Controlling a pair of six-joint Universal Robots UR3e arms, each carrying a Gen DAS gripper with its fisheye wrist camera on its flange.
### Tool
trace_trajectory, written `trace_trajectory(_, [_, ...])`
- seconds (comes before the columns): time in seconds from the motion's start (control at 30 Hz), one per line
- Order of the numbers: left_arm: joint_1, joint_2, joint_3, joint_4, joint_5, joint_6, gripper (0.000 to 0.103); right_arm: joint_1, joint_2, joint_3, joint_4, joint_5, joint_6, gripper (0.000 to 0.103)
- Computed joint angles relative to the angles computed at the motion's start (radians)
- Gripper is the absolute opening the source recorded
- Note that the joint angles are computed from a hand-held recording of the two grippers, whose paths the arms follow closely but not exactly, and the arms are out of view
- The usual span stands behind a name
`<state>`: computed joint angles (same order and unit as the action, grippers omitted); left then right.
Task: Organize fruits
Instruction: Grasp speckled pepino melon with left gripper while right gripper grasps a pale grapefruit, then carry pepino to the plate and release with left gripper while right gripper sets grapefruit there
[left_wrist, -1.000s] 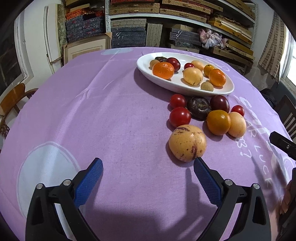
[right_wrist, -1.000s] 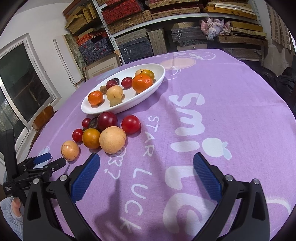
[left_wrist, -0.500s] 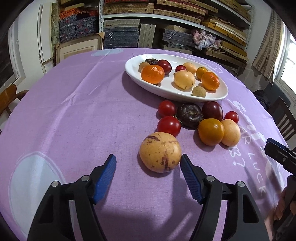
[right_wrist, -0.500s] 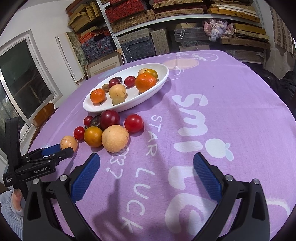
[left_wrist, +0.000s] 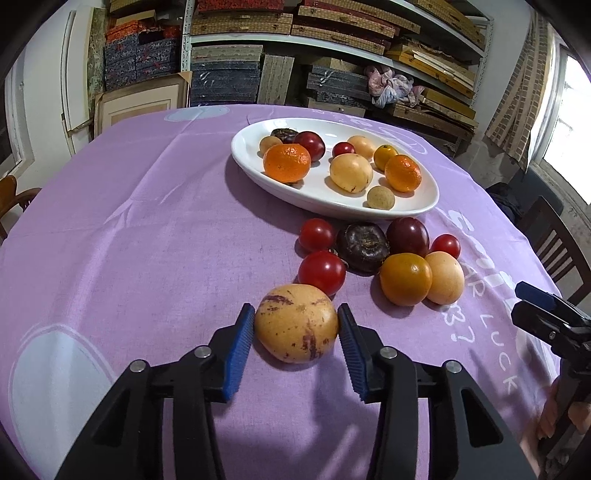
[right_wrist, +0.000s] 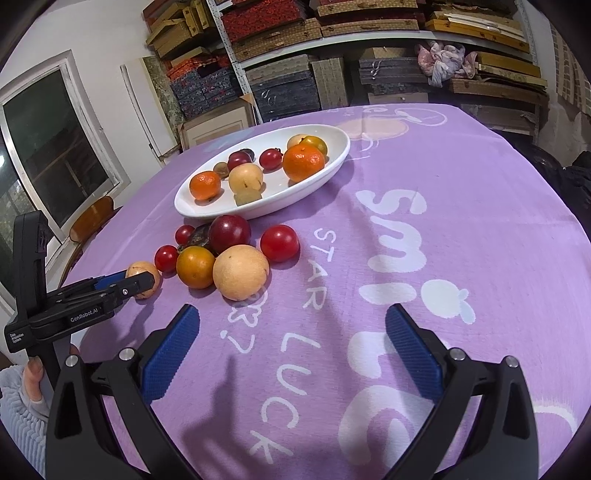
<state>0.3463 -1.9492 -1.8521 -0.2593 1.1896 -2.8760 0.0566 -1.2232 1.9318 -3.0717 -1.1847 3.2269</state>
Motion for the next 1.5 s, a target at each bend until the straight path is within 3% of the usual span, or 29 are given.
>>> trace_trajectory(0.23, [0.008,0.023,-0.045,0.047,0.018,0.002,0.046,0.049,0.014,-0.050,0.041,-0.020,-0.065,0.099])
trace_trajectory(0.43, [0.025,0.025,-0.045,0.033,0.023,-0.024,0.046,0.162,0.121,-0.271,0.174,-0.152,-0.147,0.099])
trace_trajectory(0.5, [0.027,0.026,-0.047,0.034,0.025,-0.020,0.046,0.161,0.155,-0.326,0.218,-0.133,-0.146,0.091])
trace_trajectory(0.57, [0.027,0.025,-0.045,0.027,0.024,-0.022,0.046,0.151,0.196,-0.390,0.286,-0.091,-0.148,0.059])
trace_trajectory(0.6, [0.028,0.024,-0.040,0.019,0.024,-0.020,0.046,0.144,0.213,-0.412,0.306,-0.069,-0.144,0.056])
trace_trajectory(0.97, [0.023,0.014,-0.026,-0.009,0.033,-0.015,0.046,0.130,0.306,-0.567,0.389,-0.029,-0.120,0.055])
trace_trajectory(1.03, [0.021,0.014,-0.026,-0.009,0.036,-0.015,0.046,0.136,0.305,-0.566,0.388,-0.039,-0.124,0.055])
trace_trajectory(1.1, [0.022,0.017,-0.030,-0.009,0.037,-0.014,0.046,0.132,0.286,-0.534,0.379,-0.028,-0.134,0.046])
trace_trajectory(1.5, [0.006,0.107,-0.163,0.065,-0.015,0.054,0.046,0.165,0.054,-0.150,0.203,-0.008,-0.180,0.046])
